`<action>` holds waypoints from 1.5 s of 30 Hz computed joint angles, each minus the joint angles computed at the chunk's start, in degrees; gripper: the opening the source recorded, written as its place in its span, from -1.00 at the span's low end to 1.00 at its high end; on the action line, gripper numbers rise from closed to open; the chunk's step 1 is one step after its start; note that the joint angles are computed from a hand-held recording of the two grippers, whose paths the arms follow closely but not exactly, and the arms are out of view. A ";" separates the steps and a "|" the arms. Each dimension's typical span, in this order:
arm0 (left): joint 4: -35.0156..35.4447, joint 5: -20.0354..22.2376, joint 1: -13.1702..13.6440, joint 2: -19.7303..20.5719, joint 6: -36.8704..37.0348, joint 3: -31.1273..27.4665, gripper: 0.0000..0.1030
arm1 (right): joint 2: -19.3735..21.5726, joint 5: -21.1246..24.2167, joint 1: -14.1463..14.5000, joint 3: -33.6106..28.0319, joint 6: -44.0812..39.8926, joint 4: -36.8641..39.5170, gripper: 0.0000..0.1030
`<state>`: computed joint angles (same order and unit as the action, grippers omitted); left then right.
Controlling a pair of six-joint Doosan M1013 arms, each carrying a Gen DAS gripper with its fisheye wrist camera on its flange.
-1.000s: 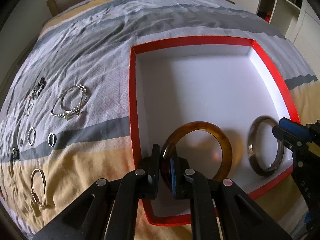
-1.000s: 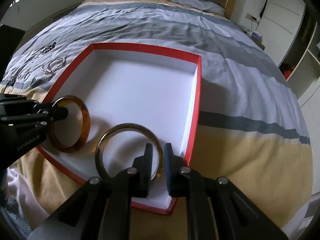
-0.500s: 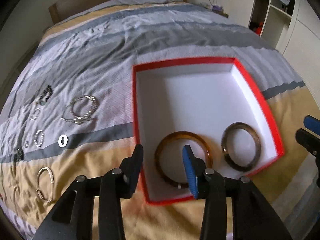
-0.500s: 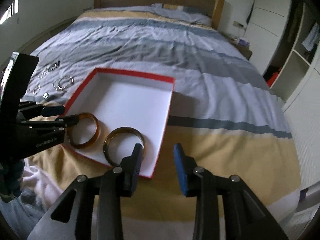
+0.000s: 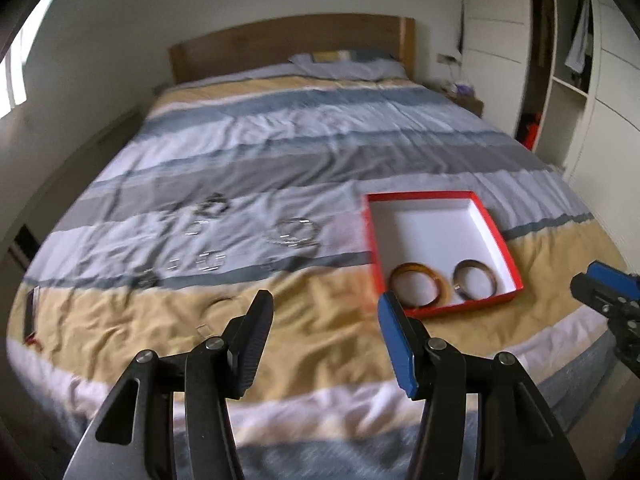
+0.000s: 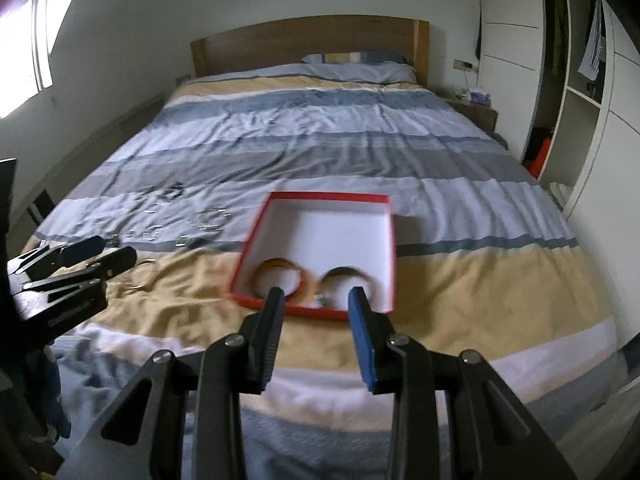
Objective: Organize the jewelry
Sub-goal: 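Withdraw both tools from the box toward the remaining jewelry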
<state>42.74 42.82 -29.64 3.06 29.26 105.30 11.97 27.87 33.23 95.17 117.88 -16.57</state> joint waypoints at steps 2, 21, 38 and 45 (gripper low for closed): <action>1.98 1.52 -0.44 -2.51 -2.33 2.11 0.10 | -0.24 -0.23 1.53 0.49 1.97 -0.77 -0.37; 16.27 7.77 -3.59 -16.70 -20.42 14.42 0.65 | -1.78 -3.07 11.91 1.87 20.16 -17.00 -0.36; 6.73 0.83 9.89 -17.79 -15.30 19.67 0.65 | 3.40 -6.45 11.39 -1.39 4.54 -2.71 -0.36; -2.93 -7.67 16.68 -13.07 -5.21 18.84 0.17 | 8.21 -5.70 9.96 -5.22 -3.87 6.30 -0.36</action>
<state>39.81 35.15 -12.96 -10.01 24.06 124.13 20.18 22.17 43.19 89.95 114.01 -10.27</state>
